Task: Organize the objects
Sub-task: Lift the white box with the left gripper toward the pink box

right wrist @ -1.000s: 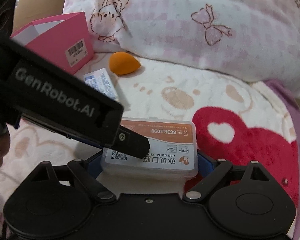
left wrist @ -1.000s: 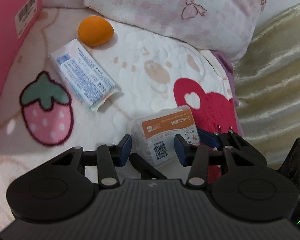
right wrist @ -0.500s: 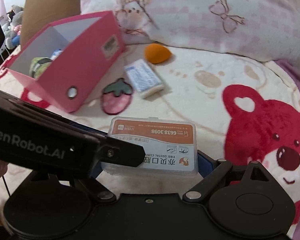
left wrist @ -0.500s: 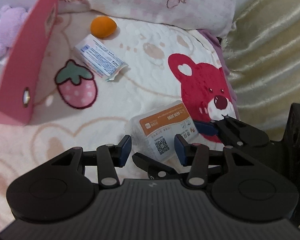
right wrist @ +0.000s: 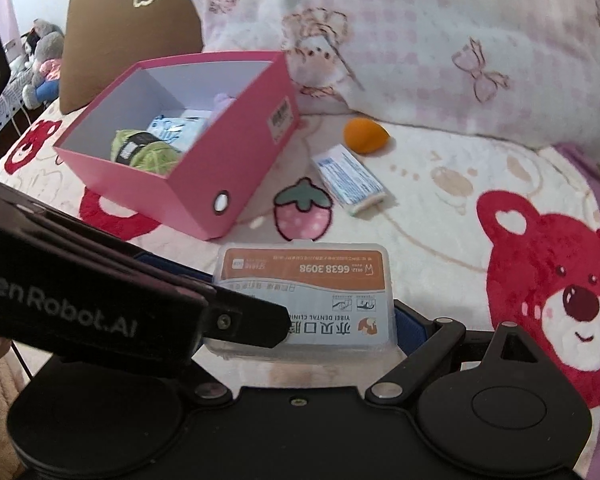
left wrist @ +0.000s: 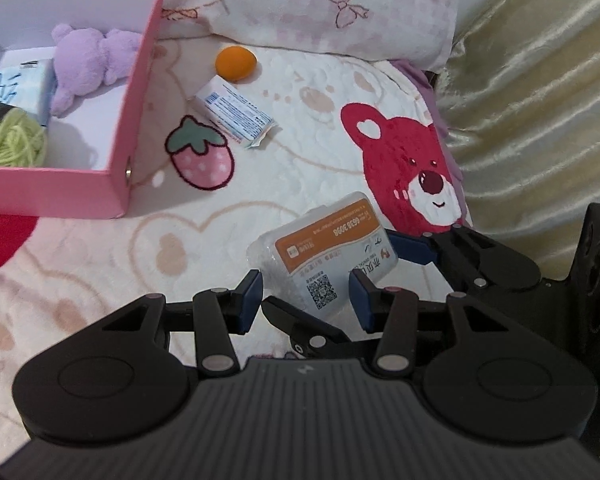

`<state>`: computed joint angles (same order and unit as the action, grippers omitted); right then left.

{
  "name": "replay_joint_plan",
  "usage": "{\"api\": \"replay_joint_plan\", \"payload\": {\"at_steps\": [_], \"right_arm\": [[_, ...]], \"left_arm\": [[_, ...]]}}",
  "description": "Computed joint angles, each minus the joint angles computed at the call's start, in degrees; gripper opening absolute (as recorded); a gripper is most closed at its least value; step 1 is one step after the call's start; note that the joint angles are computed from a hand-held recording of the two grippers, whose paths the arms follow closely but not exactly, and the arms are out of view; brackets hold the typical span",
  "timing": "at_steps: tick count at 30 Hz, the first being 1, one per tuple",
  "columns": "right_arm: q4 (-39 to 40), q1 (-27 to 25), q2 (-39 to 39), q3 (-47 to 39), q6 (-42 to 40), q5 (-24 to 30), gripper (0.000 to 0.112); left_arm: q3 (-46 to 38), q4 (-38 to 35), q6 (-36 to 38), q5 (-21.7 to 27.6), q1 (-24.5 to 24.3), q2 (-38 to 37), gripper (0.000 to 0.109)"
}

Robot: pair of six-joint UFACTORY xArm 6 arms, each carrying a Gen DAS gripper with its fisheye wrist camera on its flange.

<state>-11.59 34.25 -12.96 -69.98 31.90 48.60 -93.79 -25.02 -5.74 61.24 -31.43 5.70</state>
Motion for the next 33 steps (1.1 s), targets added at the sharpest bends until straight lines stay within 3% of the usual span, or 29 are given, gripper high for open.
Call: {"api": "replay_joint_plan", "payload": {"at_steps": [20, 33], "right_arm": [[-7.68, 7.99, 5.47, -13.9, 1.08, 8.18, 0.094], [-10.29, 9.36, 13.42, -26.16, 1.59, 10.96, 0.094]], "left_arm": [[6.62, -3.72, 4.05, 0.84, 5.78, -11.35, 0.045], [3.01, -4.32, 7.04, 0.69, 9.58, -10.81, 0.045]]}}
